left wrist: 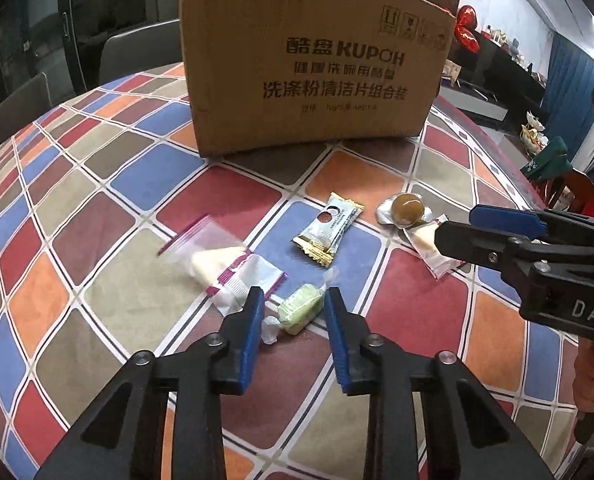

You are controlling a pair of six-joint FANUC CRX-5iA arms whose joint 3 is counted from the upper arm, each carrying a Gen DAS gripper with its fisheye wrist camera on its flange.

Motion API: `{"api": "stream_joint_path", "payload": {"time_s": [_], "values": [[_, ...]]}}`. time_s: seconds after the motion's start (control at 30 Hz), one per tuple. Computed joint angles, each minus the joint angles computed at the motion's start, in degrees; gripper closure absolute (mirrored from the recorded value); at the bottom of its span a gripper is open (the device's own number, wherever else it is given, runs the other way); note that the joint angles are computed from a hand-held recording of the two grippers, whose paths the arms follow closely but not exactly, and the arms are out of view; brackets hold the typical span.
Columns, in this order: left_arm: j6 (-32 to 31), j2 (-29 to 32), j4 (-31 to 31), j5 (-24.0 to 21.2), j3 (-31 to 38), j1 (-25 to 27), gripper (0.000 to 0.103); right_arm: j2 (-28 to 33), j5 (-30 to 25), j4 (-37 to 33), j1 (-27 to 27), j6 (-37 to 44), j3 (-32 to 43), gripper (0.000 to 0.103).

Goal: Organize snacks
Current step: 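Grasp the round yellow candy with the right gripper while the left grasps the green stick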

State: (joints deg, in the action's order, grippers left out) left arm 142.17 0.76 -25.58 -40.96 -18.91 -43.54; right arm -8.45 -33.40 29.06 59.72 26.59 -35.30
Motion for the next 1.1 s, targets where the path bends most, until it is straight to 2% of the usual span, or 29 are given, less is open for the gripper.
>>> {"api": "stream_joint_path", "payload": {"time_s": [0.13,0.33,0.47,0.53,0.8,0.87,0.93,1.1], "values": [[-1.3,-0.6,2.1,1.5,-0.5,0.8,0.082,0.5,0.8,-1.9,-1.1,1.1,0.6,0.051],[1.4,-1.4,-1.1,0.0,1.3,-0.8,0.082,1.4,3.1,-3.8,-2.6,3.3,1.5,0.052],[2.1,-1.4,-2.6,-1.0,2.5,-1.2,0.082,2.6,4.1,-1.4,-3.4,3.4,1.9,0.053],[2.3,-1.5,-2.7,-1.1,2.6,-1.0,0.082,3.5,3.9,-1.1,-3.9,4.1,2.7,0.063],[2.8,-1.2,-3.1,-1.5,2.9,-0.9,0.082,6.6,2.4,-7.4,-4.7,10.5,5.9,0.063],[3.1,-1.2,-3.5,-1.8,3.1,-1.1,0.082,7.0,2.4,-6.2,-4.7,9.0,5.5,0.063],[3.4,-1.3,-3.7,-1.9,3.1,-1.2,0.082,7.0,3.4,-5.7,-4.8,8.1,4.9,0.068],[4.4,-1.9,-4.2,-1.9,3.0,-1.6,0.082,6.4,3.9,-4.1,-4.2,7.2,4.0,0.068]]}}
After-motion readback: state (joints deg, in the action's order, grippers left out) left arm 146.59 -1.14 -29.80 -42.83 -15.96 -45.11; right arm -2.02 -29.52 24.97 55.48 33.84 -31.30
